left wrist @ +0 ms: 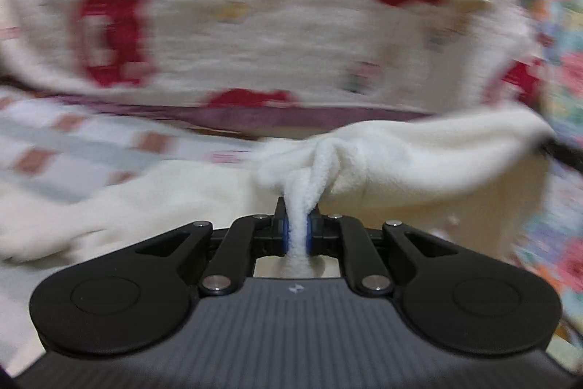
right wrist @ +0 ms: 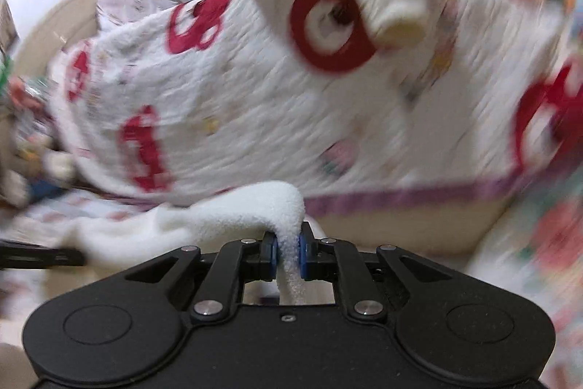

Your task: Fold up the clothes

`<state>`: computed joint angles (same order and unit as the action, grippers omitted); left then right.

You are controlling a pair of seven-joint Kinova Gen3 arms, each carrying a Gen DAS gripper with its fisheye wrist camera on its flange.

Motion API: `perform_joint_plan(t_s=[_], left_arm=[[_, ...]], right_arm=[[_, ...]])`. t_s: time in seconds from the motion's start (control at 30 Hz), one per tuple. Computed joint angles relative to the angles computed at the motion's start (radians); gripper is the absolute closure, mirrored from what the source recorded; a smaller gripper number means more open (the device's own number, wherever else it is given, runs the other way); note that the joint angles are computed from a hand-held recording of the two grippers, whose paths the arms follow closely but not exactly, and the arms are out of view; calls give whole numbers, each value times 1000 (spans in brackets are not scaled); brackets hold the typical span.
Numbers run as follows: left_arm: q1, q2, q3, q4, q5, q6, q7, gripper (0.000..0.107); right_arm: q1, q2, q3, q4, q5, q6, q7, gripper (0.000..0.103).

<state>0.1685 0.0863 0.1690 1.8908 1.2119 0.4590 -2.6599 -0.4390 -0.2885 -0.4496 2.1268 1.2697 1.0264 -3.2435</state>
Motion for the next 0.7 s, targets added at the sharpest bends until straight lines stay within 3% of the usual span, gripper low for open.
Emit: perform_joint_plan(t_s=[0.07, 0.1, 0.13, 0.2, 0.23, 0.3, 0.37, 0.43, 0.5, 0.57, 0.7], left_arm=[[28, 42, 13, -64, -60, 81, 17, 76], [69, 55, -8, -90, -101, 106, 50, 57], [116, 61, -33, -108, -141, 114, 80, 52], [208, 71, -70, -122, -223, 86, 120, 52], [255, 78, -94, -120, -263, 71, 138, 52], [347, 95, -158, -119, -345, 77, 175, 52], [440, 111, -247, -131, -426, 137, 210, 51], [530, 115, -333, -138, -507, 186, 243, 51], [563, 114, -361, -148, -589, 220, 289, 51], [521, 107, -319, -155, -640, 264, 320, 51], [338, 88, -149, -161, -697, 369, 346, 44]], right_arm=[[7, -23, 30, -26, 35, 81, 81, 91], [-1, -37, 68, -37, 44, 121, 122, 91], [1, -44, 97, -47, 41, 162, 163, 90], [9, -58, 176, -82, -14, 224, 244, 58], [29, -54, 222, -82, -54, 230, 285, 30], [81, -45, 314, -57, -136, 195, 366, 27], [117, -49, 407, 12, -217, 119, 403, 29], [101, -101, 490, 85, -298, 57, 377, 29], [106, -176, 519, 159, -380, -24, 308, 29], [121, -246, 538, 227, -459, -105, 246, 29], [180, -361, 520, 344, -619, -267, 195, 29]])
